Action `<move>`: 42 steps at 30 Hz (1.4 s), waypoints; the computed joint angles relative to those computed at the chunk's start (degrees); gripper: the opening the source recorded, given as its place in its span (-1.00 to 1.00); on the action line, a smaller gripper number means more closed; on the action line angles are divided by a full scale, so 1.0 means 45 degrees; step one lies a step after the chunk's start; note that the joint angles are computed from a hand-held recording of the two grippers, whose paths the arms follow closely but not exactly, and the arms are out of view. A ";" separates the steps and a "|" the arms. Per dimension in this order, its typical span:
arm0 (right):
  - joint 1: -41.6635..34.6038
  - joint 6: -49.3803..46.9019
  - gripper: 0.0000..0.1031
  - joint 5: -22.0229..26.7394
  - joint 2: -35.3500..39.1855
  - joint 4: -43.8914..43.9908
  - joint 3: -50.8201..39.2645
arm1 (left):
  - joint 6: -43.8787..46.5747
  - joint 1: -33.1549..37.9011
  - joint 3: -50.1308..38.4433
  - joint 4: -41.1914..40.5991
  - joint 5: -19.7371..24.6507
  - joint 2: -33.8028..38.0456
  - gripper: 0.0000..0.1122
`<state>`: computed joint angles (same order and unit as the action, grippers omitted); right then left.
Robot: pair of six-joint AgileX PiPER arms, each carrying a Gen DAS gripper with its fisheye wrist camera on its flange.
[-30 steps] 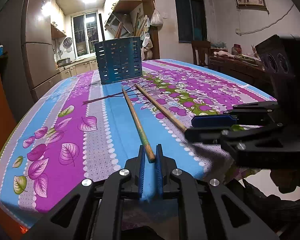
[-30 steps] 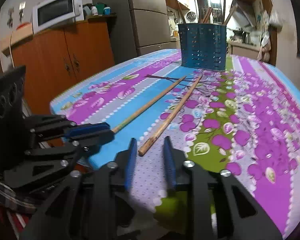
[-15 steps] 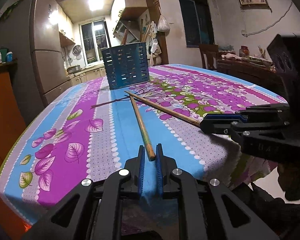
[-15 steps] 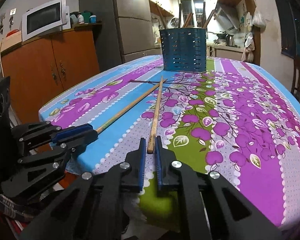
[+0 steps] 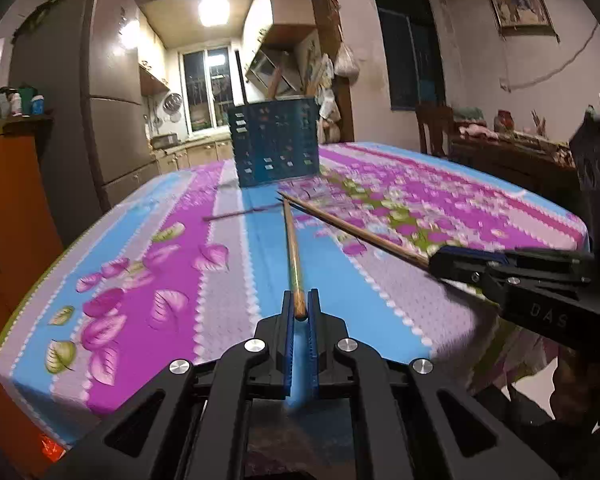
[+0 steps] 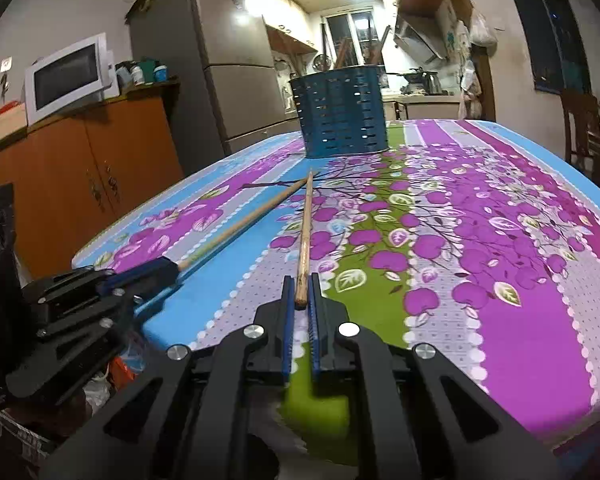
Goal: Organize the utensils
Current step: 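Close the right tool on a wooden chopstick while the left tool closes on another, then lift the right tool's chopstick over the blue holder while the left tool carries its own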
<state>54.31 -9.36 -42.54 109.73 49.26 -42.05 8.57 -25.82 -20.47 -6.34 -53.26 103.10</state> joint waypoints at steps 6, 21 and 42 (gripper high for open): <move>-0.0272 0.0756 -0.90 -0.0290 -0.0590 -0.0358 0.0558 | 0.0238 0.0142 0.0157 -0.0166 0.0173 -0.0917 -0.87; -0.0317 -0.1522 -0.90 -0.0459 -0.2214 0.0947 0.0598 | 0.0545 0.0490 -0.0116 -0.0544 0.1956 -0.3247 -0.87; -0.1652 -0.6937 -0.90 0.1418 -0.3737 0.2284 -0.2237 | -0.0993 0.1725 -0.3171 0.1629 0.5332 -0.4858 -0.87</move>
